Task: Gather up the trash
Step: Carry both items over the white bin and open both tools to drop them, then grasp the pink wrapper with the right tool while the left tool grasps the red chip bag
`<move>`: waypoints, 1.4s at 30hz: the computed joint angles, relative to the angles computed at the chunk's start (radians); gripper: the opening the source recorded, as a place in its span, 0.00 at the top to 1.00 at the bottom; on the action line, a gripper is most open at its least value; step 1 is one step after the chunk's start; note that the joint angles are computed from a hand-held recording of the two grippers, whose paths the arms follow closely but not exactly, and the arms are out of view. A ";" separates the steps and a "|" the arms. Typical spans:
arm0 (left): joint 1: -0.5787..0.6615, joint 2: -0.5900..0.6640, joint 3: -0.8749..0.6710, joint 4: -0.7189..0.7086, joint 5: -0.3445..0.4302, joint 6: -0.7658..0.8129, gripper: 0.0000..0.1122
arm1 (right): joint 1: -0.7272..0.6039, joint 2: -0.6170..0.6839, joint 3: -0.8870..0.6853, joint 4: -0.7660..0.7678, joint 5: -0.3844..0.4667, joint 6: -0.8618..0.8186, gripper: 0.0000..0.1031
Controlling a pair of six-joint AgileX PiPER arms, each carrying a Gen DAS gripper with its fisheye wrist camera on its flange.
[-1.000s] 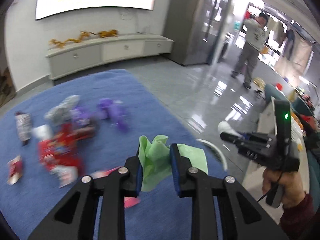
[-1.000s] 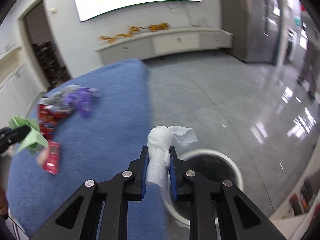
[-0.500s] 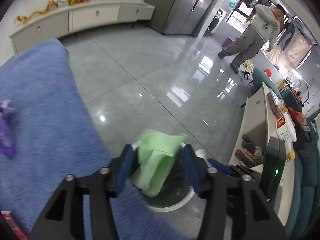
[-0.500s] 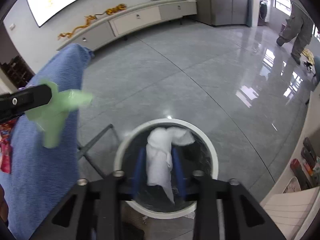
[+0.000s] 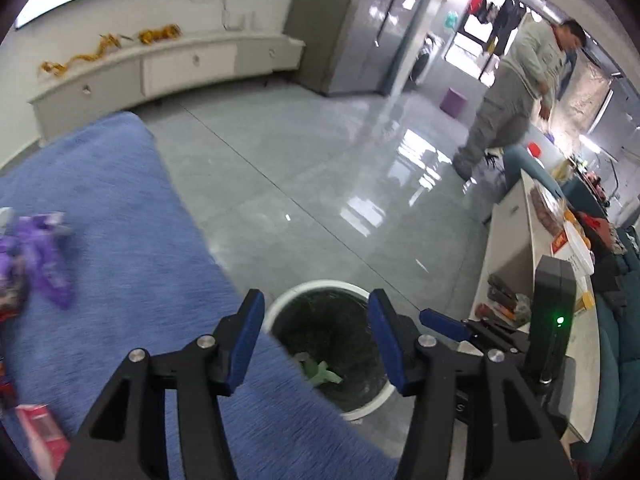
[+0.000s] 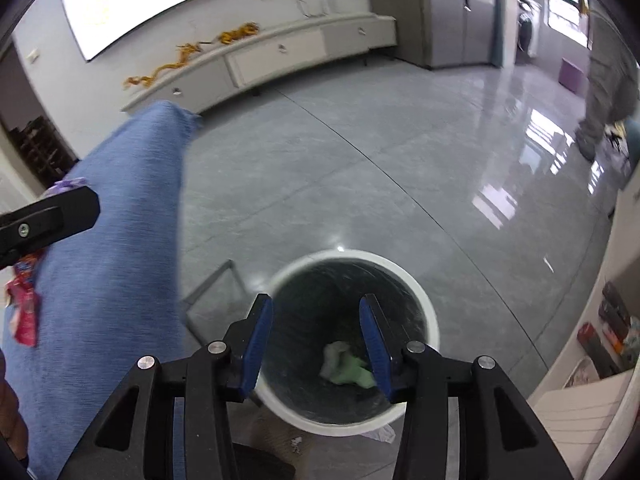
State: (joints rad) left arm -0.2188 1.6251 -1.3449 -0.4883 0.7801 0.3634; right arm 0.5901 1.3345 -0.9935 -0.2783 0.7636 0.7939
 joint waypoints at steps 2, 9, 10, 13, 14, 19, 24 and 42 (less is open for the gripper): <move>0.052 -0.067 0.043 -0.004 -0.001 0.031 0.54 | 0.048 -0.005 -0.030 -0.021 0.019 0.021 0.59; 0.360 -0.212 0.124 -0.084 0.088 0.242 0.53 | 0.272 0.077 -0.250 -0.118 0.123 0.120 0.56; 0.435 -0.224 0.133 -0.110 0.104 0.298 0.52 | 0.302 0.096 -0.285 -0.125 0.136 0.123 0.56; 0.623 -0.221 0.135 -0.149 0.134 0.413 0.44 | 0.373 0.164 -0.394 -0.122 0.164 0.110 0.52; 0.688 -0.208 0.127 -0.164 0.147 0.448 0.44 | 0.388 0.188 -0.429 -0.110 0.169 0.097 0.51; 0.946 -0.107 0.057 -0.220 0.197 0.591 0.44 | 0.463 0.342 -0.629 -0.054 0.197 0.045 0.47; 1.073 0.007 -0.039 -0.251 0.287 0.660 0.44 | 0.495 0.491 -0.781 0.031 0.202 -0.006 0.38; 0.931 0.087 -0.035 -0.367 0.363 0.846 0.44 | 0.503 0.707 -0.956 0.105 0.256 -0.055 0.71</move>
